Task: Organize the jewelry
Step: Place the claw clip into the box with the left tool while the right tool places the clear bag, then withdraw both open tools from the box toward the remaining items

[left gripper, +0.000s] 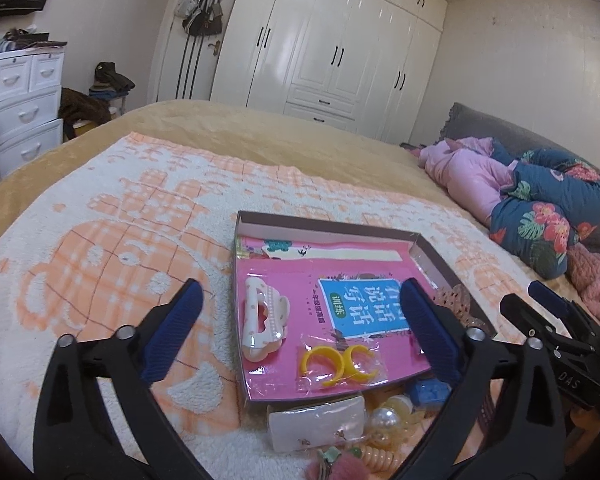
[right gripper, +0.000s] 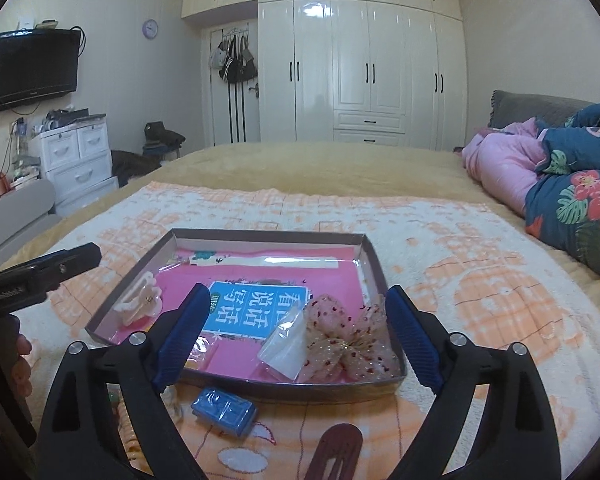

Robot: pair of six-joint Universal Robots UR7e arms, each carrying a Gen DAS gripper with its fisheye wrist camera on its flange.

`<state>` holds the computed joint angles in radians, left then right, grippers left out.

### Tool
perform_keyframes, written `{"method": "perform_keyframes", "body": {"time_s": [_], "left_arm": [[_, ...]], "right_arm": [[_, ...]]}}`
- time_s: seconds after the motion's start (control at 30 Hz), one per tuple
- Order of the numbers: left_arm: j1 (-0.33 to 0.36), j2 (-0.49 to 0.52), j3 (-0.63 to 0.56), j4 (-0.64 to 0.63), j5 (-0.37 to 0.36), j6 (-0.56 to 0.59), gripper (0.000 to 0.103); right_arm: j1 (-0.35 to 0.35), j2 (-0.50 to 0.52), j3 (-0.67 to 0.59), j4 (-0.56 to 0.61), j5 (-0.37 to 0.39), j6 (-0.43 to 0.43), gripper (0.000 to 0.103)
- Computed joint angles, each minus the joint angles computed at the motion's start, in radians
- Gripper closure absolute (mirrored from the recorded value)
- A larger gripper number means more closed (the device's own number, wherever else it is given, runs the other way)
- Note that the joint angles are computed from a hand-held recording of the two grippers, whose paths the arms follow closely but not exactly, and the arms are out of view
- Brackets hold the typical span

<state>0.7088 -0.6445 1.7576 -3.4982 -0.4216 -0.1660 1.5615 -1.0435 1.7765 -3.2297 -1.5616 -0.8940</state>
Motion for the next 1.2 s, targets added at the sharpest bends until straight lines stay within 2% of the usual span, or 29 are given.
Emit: {"method": "perform_keyframes", "body": {"time_s": [0.77, 1.2], "left_arm": [[-0.081, 0.001, 0.060, -0.129, 0.065, 0.061, 0.011], [-0.109, -0.014, 0.127, -0.062, 0.091, -0.045, 0.011]], "right_arm": [[-0.030, -0.104, 0.101, -0.030, 0.079, -0.023, 0.016], [-0.055, -0.163, 0.165, -0.020, 0.122, -0.085, 0.016]]}}
